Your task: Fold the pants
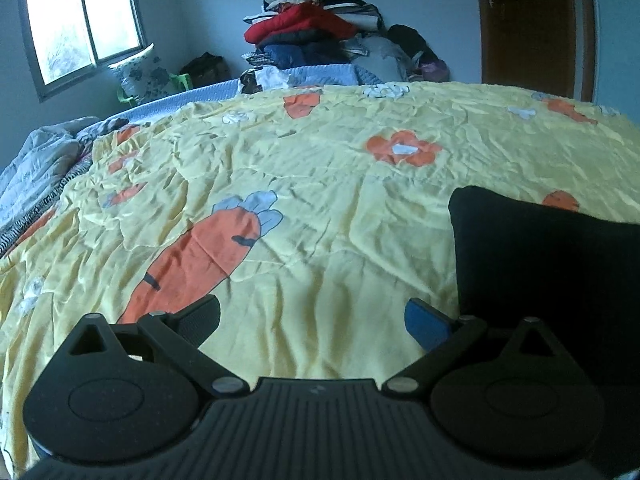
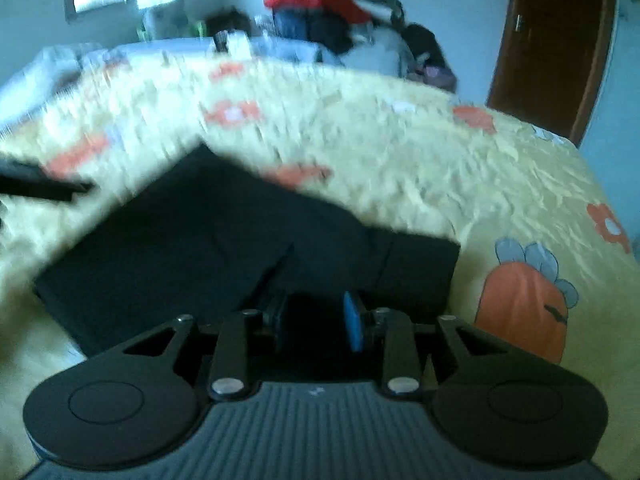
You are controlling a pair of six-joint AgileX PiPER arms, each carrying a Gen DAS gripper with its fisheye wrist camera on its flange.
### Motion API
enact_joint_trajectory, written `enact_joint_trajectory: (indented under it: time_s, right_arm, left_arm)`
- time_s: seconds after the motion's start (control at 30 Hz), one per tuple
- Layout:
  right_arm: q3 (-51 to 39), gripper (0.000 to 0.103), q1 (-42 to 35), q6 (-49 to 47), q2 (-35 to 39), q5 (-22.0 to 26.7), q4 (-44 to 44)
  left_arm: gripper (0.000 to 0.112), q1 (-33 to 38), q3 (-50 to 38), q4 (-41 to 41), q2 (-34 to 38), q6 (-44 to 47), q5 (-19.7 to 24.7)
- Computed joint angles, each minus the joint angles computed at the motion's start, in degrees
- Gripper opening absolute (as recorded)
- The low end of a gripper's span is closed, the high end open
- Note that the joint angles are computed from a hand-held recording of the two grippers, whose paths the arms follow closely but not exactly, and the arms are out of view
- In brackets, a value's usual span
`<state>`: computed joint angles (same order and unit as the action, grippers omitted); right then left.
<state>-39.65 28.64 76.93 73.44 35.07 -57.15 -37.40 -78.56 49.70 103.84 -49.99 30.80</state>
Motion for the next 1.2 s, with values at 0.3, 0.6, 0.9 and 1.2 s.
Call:
enact_joint_trajectory:
  time_s: [0.3,0.6,0.9,1.2]
  right_arm:
    - [-12.0,0.03,-3.9,-9.1,9.7,-9.5,7.6]
    - [-26.3,0.03,-5.6,-21.1,22.2,-10.3,16.1]
    - [-47.3,0.03,-8.0,-41.4,39.1,-5.8,33.0]
    - [-40.5,0.031,-9.2,-42.1,33.1,-9.2,35.6]
  left_arm:
    - [0.1,-3.6,4.4,-2.1,-2.9,2.8,-4.9]
    - [0.1,-5.4,10.0,9.7,-5.0,-4.9,-6.3]
    - [0.101,-3.5,9.5,0.5,-5.3,3.5,-9.4]
    - [0.101,-4.3,8.0,-2.9,-4.7,4.6,-8.8]
